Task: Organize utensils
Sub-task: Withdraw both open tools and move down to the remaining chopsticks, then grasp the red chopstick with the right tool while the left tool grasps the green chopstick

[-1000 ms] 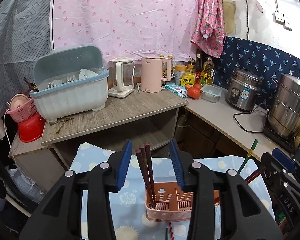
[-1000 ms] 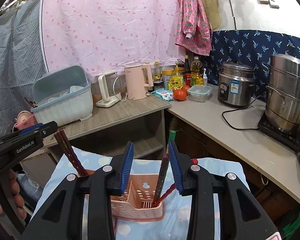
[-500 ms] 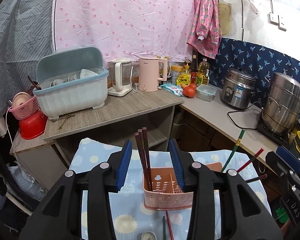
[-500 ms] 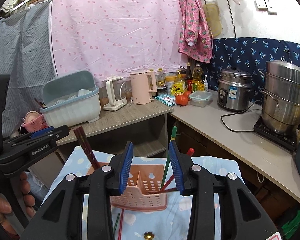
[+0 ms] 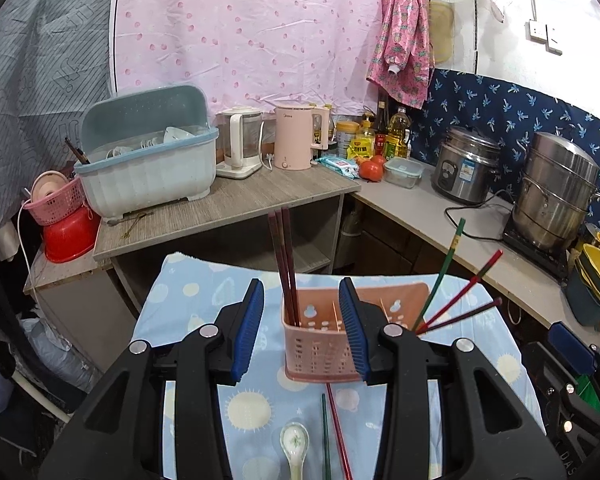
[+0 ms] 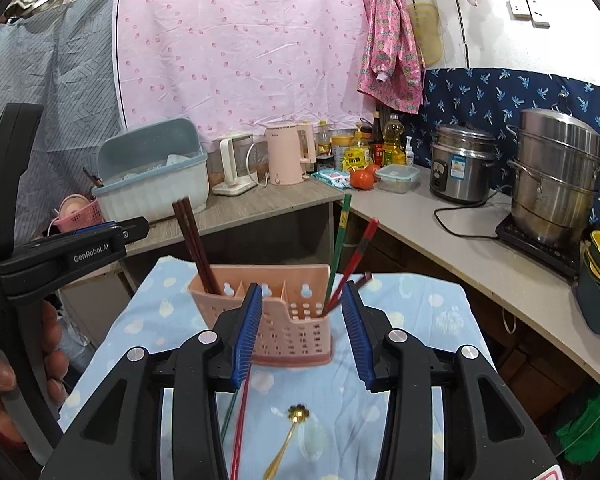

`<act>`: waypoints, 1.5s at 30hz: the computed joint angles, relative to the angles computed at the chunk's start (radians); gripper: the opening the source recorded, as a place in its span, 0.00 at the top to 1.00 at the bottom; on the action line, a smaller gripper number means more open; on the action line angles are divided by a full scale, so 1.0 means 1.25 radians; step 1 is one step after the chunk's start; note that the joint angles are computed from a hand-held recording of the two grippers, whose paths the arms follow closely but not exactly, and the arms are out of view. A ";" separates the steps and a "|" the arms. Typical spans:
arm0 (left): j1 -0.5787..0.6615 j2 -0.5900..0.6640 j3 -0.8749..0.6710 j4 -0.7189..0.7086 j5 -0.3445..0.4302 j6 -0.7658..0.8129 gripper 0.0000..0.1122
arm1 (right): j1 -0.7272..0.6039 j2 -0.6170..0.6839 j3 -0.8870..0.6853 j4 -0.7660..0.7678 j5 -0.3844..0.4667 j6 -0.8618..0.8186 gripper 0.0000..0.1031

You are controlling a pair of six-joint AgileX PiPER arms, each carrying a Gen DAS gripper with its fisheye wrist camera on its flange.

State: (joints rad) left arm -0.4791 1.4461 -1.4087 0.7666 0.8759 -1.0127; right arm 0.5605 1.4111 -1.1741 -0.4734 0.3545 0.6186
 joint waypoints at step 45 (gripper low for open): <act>-0.150 -0.120 0.621 -0.051 -0.110 -0.339 0.67 | 0.181 0.036 0.371 -0.159 -0.072 0.268 0.61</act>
